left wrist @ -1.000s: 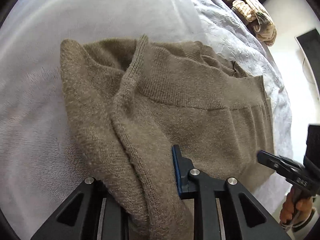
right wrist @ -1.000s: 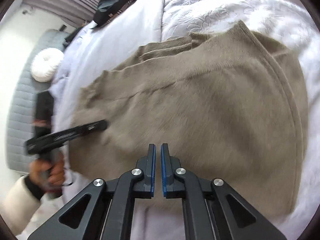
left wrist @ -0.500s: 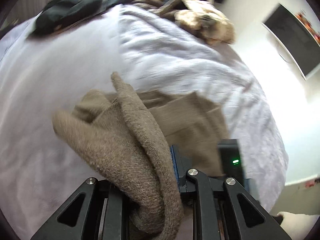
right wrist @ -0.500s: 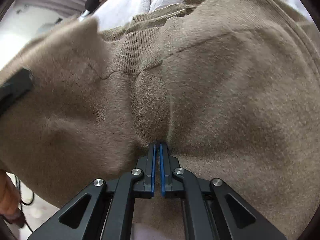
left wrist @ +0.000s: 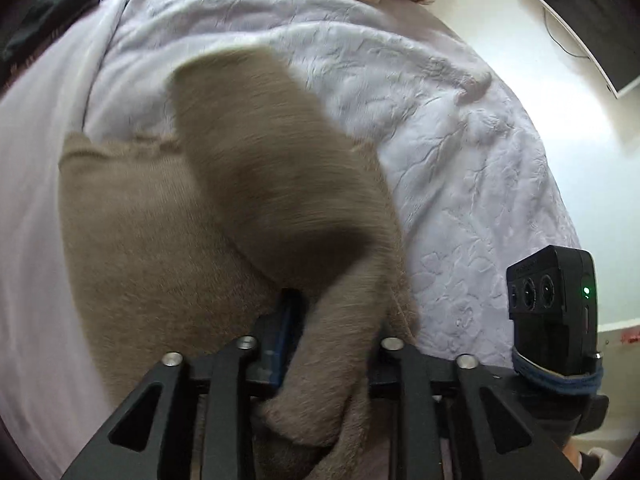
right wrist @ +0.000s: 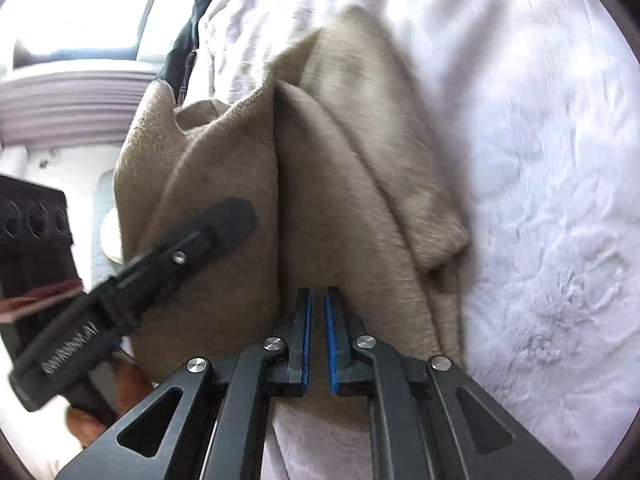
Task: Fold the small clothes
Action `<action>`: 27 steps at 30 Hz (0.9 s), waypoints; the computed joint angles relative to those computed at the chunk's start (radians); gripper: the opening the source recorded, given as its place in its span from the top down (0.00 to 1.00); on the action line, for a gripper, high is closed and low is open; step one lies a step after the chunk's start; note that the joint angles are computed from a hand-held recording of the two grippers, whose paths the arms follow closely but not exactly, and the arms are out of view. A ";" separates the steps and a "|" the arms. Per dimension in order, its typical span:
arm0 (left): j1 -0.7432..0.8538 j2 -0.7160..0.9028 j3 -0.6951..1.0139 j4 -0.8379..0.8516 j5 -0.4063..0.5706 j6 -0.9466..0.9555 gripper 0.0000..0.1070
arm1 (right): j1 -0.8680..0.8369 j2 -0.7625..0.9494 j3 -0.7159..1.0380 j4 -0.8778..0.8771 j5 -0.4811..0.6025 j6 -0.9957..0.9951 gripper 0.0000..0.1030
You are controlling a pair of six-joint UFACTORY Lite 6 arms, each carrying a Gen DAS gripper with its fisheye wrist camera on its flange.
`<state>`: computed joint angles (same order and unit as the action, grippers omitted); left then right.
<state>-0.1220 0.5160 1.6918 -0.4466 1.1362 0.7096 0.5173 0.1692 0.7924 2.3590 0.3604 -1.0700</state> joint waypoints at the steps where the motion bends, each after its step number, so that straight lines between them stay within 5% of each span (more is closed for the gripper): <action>1: 0.007 -0.017 -0.020 -0.017 0.001 0.009 0.67 | -0.001 0.003 -0.021 0.077 0.041 -0.061 0.91; 3: 0.011 -0.051 -0.047 -0.045 0.002 0.036 0.47 | -0.010 -0.001 -0.083 0.195 0.127 -0.158 0.91; 11: 0.030 -0.183 -0.070 -0.102 0.020 0.122 0.47 | -0.116 -0.063 -0.352 0.390 0.494 -0.218 0.89; 13: 0.071 -0.174 -0.046 -0.082 0.032 0.099 0.25 | -0.097 -0.072 -0.402 0.464 0.569 -0.230 0.72; 14: 0.090 -0.171 -0.044 -0.088 0.020 0.102 0.04 | -0.103 -0.064 -0.434 0.488 0.650 -0.228 0.67; 20: 0.227 -0.137 -0.041 -0.056 -0.045 0.117 0.04 | -0.052 0.038 -0.478 0.637 0.962 -0.242 0.37; 22: 0.263 -0.094 -0.004 -0.023 -0.052 0.087 0.04 | -0.064 0.025 -0.438 0.597 0.894 -0.236 0.35; 27: 0.326 0.120 0.197 0.024 0.057 -0.004 0.04 | -0.171 0.012 -0.190 0.246 0.521 -0.175 0.34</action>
<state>0.2042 0.6359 1.8893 -0.4226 1.1927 0.7055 0.3461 0.1812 0.6027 2.6053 0.8818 -1.2451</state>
